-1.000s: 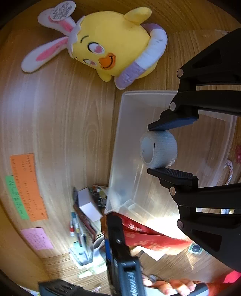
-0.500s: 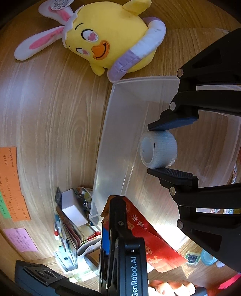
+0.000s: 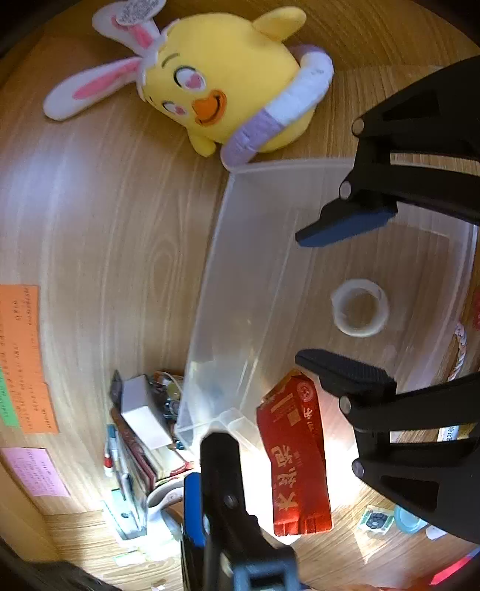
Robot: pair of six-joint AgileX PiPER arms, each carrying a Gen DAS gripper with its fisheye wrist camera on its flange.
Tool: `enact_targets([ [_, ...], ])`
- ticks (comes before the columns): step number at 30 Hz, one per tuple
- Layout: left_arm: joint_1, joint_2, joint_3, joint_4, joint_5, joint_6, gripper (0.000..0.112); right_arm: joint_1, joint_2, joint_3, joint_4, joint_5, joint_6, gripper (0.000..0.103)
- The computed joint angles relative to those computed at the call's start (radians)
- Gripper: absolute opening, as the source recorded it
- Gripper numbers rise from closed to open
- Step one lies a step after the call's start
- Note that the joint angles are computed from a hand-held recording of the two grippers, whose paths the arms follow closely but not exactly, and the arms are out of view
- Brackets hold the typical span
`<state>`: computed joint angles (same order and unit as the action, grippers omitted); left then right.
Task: Organize objects
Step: 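Carry the red packet and white tape roll into the clear box and release both, then move the left tool to the green square sticker while the right tool reaches the green bottle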
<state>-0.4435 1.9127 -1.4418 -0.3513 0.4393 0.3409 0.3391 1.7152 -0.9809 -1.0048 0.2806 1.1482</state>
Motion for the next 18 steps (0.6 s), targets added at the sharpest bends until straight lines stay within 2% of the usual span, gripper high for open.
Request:
enact_targets([
  [5, -0.001, -0.105, 0.143, 0.003, -0.093, 0.022, 0.09, 0.013, -0.074, 0.049, -0.081, 0.011, 0.087, 0.07],
  [10, 0.006, -0.196, 0.271, -0.047, -0.164, 0.077, 0.098, 0.039, -0.149, 0.102, -0.11, 0.027, 0.12, 0.076],
  [12, 0.016, -0.224, 0.314, -0.113, -0.177, 0.141, 0.099, 0.056, -0.181, 0.132, -0.151, 0.033, 0.168, 0.083],
  [18, 0.049, -0.272, 0.424, -0.296, -0.198, 0.321, 0.1, 0.139, -0.26, 0.223, -0.266, 0.091, 0.304, 0.083],
])
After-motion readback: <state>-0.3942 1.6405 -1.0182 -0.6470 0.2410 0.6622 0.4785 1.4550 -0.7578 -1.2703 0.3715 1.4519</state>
